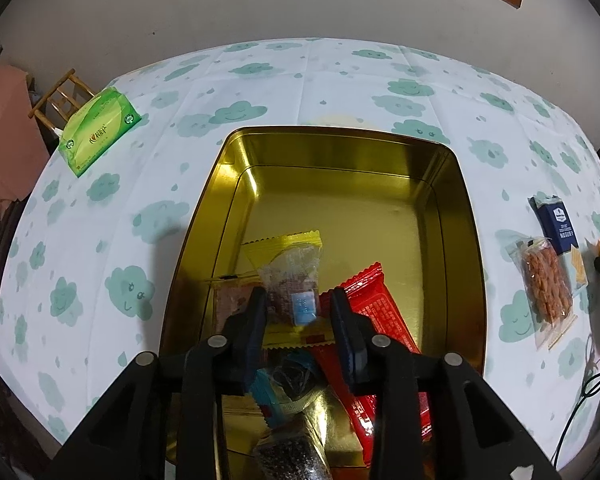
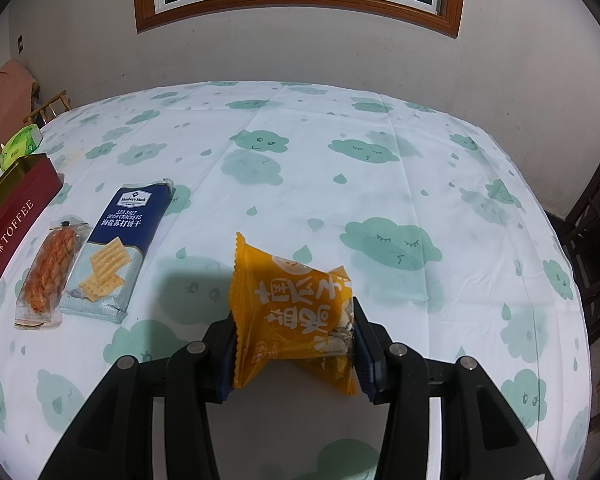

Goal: Organize snacks
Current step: 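Carry the yellow-edged snack bag into the tin and open the left tool, then carry the yellow wrapped cake over the tin with the right tool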

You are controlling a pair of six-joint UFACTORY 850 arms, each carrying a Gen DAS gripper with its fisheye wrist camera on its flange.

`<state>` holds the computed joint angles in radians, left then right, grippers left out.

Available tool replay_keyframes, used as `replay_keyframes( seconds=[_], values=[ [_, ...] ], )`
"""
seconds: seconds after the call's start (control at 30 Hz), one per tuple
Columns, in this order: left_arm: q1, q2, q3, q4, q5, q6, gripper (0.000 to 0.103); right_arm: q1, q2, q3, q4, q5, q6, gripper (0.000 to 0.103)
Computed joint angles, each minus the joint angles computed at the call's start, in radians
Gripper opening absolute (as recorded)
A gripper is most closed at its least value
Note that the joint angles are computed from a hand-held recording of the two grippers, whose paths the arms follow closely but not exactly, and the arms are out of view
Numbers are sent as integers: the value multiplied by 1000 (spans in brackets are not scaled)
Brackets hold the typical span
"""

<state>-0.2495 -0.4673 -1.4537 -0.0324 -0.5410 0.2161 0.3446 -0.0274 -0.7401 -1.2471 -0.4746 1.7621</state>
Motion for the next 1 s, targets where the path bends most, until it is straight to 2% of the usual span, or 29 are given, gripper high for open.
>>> replay_keyframes(
  seconds=[0.47, 0.7, 1.0],
  values=[
    [7, 25, 22, -76, 25, 66, 56, 0, 0, 0, -1, -1, -1, 48],
    [10, 57, 52, -102, 46, 95, 60, 1, -1, 0, 1, -2, 13, 46],
    [18, 121, 119, -92, 102, 98, 70, 38, -31, -40, 87, -100, 14, 44]
  ],
)
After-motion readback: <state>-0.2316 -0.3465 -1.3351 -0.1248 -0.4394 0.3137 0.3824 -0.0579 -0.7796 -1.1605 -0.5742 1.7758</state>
